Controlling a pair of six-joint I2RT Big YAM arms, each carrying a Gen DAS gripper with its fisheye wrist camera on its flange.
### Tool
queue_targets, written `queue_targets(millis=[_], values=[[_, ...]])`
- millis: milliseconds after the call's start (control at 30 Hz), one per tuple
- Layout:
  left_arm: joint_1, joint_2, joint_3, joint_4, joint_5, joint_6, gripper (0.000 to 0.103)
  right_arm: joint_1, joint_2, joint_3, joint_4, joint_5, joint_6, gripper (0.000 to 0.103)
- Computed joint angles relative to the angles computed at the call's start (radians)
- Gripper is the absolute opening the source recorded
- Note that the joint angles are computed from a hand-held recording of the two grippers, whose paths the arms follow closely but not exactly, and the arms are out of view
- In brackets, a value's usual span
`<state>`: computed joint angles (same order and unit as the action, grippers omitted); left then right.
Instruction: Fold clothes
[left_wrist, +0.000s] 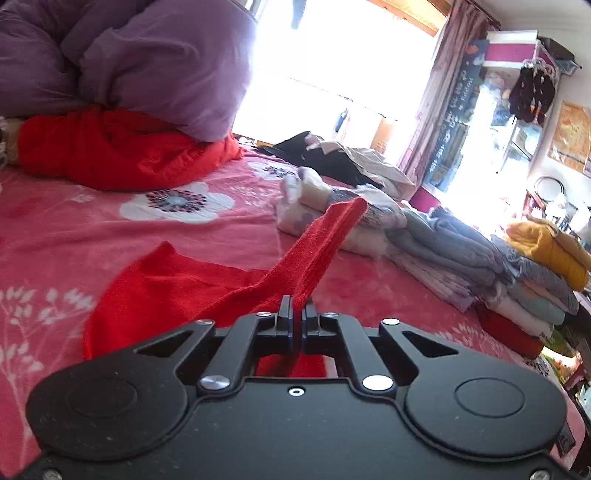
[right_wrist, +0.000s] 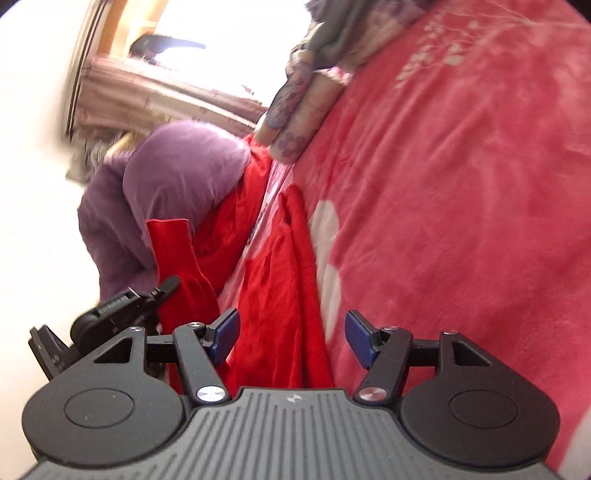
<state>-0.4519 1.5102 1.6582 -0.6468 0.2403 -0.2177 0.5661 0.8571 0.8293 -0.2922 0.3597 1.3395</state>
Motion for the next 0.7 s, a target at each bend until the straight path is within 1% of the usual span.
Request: queue_targets(millis=[67, 133, 167, 200, 233, 267, 333, 400, 467, 533, 567, 600, 700], values=[[-0.053, 0.015, 0.003, -0.007, -0.038, 0.013, 0.001, -0.018, -0.018, -0.021, 0.011, 0.003, 0.045, 0.064], [-0.086, 0.05, 0.026, -0.054, -0.011, 0.032, 0.001, -0.039, -0.033, -0.043, 0.025, 0.002, 0.089, 0.064], [-0.102, 0.07, 0.041, -0.08, 0.006, 0.042, 0.003, -0.046, -0.039, -0.052, 0.03, 0.004, 0.11, 0.064], [-0.109, 0.101, 0.074, -0.149, 0.054, 0.072, 0.006, -0.053, -0.042, -0.06, 0.032, 0.007, 0.129, 0.064], [-0.112, 0.126, 0.103, -0.221, 0.094, 0.093, 0.006, -0.062, -0.042, -0.065, 0.032, 0.007, 0.144, 0.064], [-0.111, 0.125, 0.098, -0.245, 0.113, 0.098, 0.006, -0.071, -0.041, -0.07, 0.032, 0.007, 0.158, 0.064], [-0.099, 0.069, 0.024, -0.207, 0.123, 0.122, 0.006, -0.09, -0.028, -0.069, 0.032, -0.008, 0.167, 0.064], [-0.062, 0.005, -0.037, -0.181, 0.114, 0.154, 0.006, -0.106, -0.007, -0.058, 0.03, -0.028, 0.151, 0.064], [-0.006, -0.06, -0.091, -0.164, 0.11, 0.19, 0.009, -0.122, 0.018, -0.04, 0.027, -0.045, 0.117, 0.064], [0.067, -0.125, -0.143, -0.153, 0.102, 0.238, 0.02, -0.143, 0.04, -0.027, 0.037, -0.07, 0.079, 0.064], [0.106, -0.156, -0.168, -0.148, 0.093, 0.258, 0.023, -0.155, 0.051, -0.021, 0.043, -0.085, 0.06, 0.064], [0.147, -0.185, -0.19, -0.143, 0.083, 0.278, 0.029, -0.167, 0.068, -0.013, 0.048, -0.102, 0.041, 0.064], [0.247, -0.243, -0.238, -0.152, 0.081, 0.329, 0.03, -0.2, 0.125, 0.019, 0.068, -0.139, -0.022, 0.064]])
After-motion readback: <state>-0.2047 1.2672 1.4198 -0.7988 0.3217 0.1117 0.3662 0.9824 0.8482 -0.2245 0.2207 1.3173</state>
